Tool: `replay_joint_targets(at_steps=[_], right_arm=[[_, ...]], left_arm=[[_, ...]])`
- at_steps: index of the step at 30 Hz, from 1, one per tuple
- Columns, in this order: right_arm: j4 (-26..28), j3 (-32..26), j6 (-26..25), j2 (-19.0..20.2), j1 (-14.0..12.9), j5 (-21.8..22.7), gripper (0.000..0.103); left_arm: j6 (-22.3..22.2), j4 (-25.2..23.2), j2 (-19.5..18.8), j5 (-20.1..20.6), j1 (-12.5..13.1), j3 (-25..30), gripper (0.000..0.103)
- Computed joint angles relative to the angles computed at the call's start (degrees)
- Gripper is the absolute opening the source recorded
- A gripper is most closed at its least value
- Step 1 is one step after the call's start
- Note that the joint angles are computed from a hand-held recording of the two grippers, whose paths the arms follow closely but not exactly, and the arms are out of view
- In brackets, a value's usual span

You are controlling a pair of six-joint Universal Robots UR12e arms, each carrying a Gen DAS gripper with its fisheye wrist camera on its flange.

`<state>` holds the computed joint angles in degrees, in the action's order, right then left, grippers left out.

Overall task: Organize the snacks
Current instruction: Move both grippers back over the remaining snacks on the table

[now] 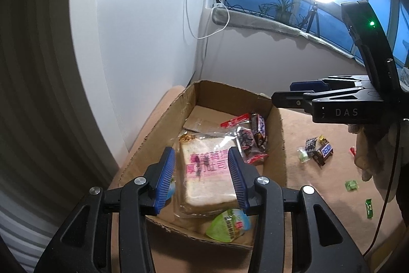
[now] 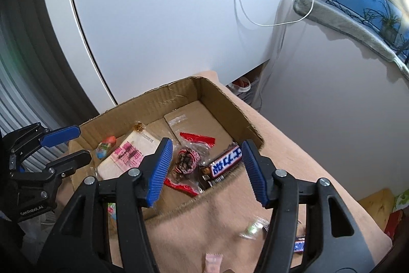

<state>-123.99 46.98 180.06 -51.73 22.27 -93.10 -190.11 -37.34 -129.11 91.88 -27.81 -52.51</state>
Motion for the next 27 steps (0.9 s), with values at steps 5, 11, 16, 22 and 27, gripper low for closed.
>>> replay_joint_targets(at_steps=[5, 11, 16, 22, 27], right_arm=[[-2.21, 3.47, -0.19, -2.51, -0.03, -1.43, 0.059], [-4.52, 7.77, 0.29, -5.72, -0.31, -2.47, 0.059], [-6.66, 12.12, 0.27, -8.83, -0.41, -3.71, 0.059], [-9.37, 18.38, 1.12, -13.31, -0.78, -5.07, 0.059], [-11.07, 24.01, 2.30, -17.29, -1.14, -6.52, 0.059]], left_arm=[[0.39, 0.85, 0.26, -0.26, -0.50, -0.07, 0.042], [0.99, 1.80, 0.64, -0.57, -1.27, -0.26, 0.042], [1.64, 2.24, 0.83, -0.93, -2.13, -0.23, 0.042], [2.20, 2.14, 0.57, -1.58, -3.20, 0.31, 0.042], [2.20, 1.52, 0.26, -2.70, -3.85, 0.56, 0.042]])
